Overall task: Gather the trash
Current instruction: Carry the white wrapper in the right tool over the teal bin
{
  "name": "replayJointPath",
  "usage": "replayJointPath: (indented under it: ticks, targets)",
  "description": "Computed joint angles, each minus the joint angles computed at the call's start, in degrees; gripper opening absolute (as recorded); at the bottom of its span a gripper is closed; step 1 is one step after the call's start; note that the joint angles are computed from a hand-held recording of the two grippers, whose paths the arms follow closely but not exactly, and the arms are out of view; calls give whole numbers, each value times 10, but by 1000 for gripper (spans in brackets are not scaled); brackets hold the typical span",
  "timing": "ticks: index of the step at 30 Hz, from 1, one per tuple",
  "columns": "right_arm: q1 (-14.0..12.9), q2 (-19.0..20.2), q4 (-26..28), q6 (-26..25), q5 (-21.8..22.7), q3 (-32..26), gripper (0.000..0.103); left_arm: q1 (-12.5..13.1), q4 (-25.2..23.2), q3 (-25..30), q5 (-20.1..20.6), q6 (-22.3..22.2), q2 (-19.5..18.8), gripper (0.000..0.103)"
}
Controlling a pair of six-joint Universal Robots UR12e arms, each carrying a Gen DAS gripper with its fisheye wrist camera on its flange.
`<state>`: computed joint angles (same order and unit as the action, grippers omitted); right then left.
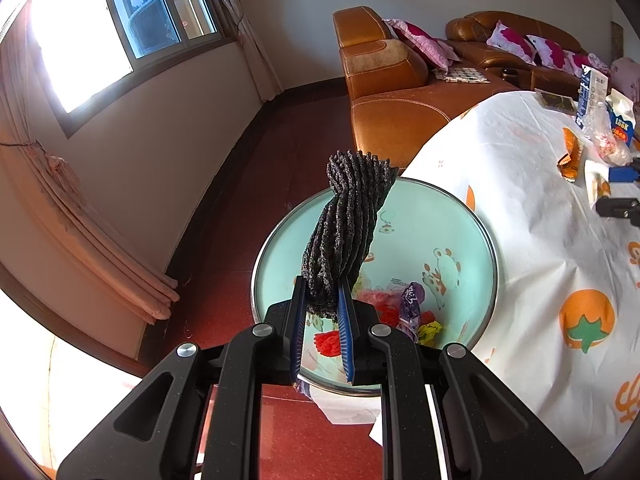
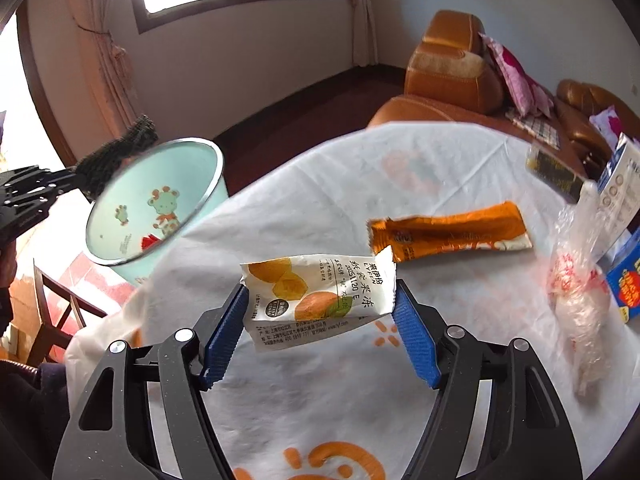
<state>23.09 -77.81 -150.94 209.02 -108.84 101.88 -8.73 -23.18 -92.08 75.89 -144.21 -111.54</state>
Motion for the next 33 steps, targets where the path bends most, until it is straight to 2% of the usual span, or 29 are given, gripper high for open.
replayJointPath:
  ticks: [6,15,24,33]
  targets:
    - [6,8,-32,-30,-13,-25,71,-1,4,-4,22,12,2,15]
    - [4,49,-46,-74,-7,-75,71,5,29,-8,55,38,-2,15]
    - [11,88,-32,-108,12,-124,71,9,30,-5,58,41,-8,15]
    - [14,103,-20,-122,20,-143,72,10,34,-6,64,50,-9,15]
